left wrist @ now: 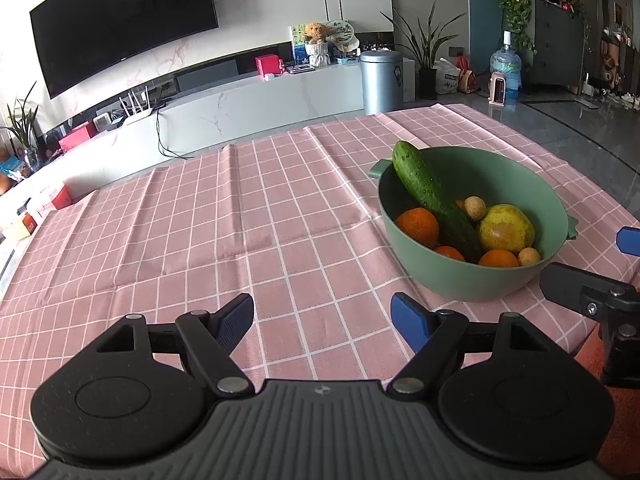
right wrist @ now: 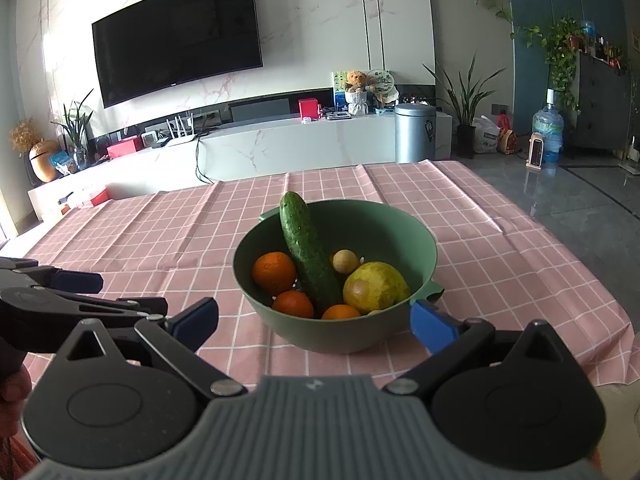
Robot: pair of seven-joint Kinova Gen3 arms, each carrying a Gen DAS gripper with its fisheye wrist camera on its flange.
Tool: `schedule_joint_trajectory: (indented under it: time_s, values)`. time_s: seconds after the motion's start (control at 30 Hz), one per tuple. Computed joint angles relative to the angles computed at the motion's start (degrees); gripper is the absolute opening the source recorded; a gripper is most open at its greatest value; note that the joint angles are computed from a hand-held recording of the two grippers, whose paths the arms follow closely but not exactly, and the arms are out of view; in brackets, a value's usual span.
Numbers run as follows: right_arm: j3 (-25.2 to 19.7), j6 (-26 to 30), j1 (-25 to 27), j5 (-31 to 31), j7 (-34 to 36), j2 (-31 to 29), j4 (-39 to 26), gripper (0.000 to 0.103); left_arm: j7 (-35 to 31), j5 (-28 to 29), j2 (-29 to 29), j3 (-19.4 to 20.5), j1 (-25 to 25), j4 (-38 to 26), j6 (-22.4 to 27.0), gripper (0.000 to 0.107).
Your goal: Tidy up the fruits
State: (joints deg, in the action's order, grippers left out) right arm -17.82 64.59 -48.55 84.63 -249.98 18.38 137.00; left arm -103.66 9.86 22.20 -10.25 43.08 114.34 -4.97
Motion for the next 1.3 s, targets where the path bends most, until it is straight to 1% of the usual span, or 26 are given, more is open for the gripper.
schedule_joint_trajectory:
  time_s: [0.47, 1.3]
  values:
    - [0.12, 0.14, -0.08, -0.31, 1.05, 0.18, -0.19, 0.098, -0.35, 0.22, -0.56, 0.66, -0.7, 0.18, -0.13, 0.092]
    - [0.14, 0.1, 0.01, -0.21, 1.41, 0.21, -0.26, 0.098, -0.14, 0.1, -0.65, 0.54, -0.62, 0.13, 0.16, 0.092]
